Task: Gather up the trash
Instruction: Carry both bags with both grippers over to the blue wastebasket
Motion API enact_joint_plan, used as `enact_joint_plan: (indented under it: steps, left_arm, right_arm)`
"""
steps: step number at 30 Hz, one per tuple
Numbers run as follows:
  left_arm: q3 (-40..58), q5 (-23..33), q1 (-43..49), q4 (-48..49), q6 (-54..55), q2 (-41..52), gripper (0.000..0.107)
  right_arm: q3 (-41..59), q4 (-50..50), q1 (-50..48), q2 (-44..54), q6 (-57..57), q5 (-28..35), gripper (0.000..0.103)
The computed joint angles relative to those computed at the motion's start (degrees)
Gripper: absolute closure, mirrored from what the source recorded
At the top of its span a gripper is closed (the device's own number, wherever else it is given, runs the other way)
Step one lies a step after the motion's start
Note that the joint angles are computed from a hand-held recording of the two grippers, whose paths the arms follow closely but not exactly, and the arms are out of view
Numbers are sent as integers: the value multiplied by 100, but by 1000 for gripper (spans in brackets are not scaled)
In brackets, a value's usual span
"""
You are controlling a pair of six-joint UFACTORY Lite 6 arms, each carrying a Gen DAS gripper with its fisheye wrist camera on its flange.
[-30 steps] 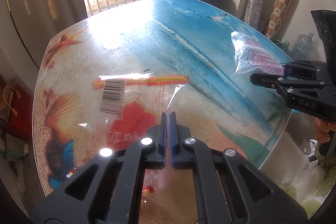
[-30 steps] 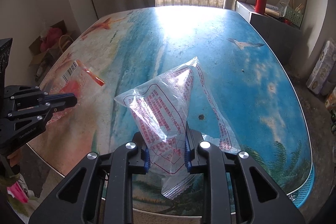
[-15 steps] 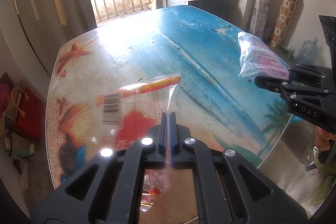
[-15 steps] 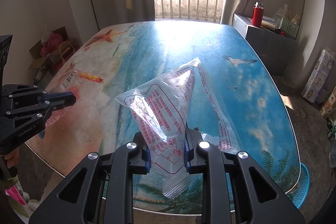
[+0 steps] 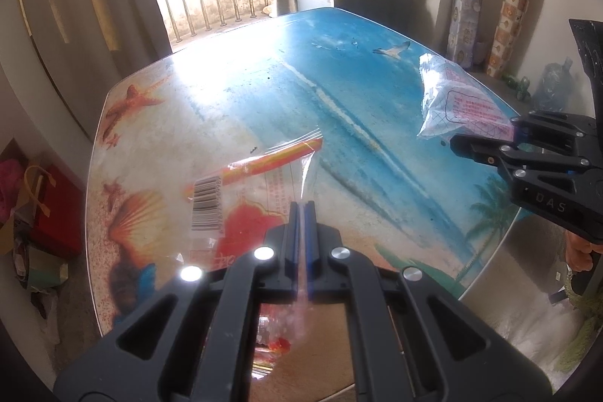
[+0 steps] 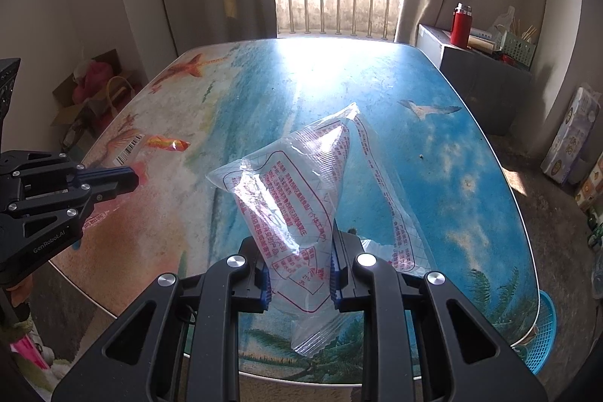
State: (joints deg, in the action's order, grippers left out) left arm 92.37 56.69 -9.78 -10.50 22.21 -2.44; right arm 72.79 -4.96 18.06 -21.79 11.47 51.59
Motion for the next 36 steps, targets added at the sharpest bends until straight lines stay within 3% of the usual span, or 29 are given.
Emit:
enact_joint_plan:
  steps: [36]
  left_arm:
    - [194, 60, -884, 702, -643, -185, 106]
  right_arm:
    - [-42, 365, -440, -498, -302, 89, 80]
